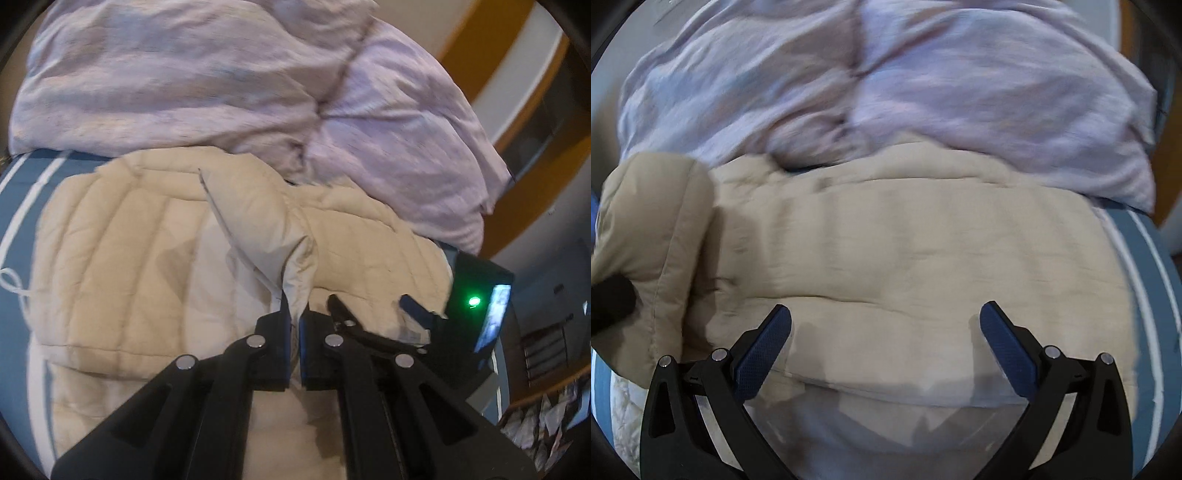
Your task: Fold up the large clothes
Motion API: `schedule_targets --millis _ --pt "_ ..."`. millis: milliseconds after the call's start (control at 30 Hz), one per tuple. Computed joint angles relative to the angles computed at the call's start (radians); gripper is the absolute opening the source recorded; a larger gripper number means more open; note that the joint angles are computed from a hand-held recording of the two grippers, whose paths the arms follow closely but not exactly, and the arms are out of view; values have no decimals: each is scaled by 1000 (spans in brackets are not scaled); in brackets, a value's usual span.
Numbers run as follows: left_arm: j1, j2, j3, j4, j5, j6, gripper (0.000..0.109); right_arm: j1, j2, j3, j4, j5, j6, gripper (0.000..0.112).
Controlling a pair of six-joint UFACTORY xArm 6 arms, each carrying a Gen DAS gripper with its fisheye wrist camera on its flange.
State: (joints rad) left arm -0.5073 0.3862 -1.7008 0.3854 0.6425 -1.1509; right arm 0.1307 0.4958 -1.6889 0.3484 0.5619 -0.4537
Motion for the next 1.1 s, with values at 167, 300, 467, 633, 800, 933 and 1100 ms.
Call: schedule_targets --millis 167,300,467,633,800,933,1100 --pt "-29 163 -213 -76 65 106 4 -74 16 -22 3 -3 56 102" --pt "-36 248 -320 -147 110 155 18 -108 15 -22 34 -5 42 102" --pt "-39 212 -268 -106 88 127 42 -117 -7 -2 110 10 -22 93" --pt "-27 108 -126 -34 76 56 57 -101 -53 36 204 38 -107 86" --pt "-14 45 -38 19 113 2 58 -79 -91 73 255 46 -165 68" --pt "-8 14 13 73 157 -38 58 -64 -103 74 303 90 -199 49" --pt "-8 13 25 126 229 -50 58 -28 -121 113 314 57 -236 42"
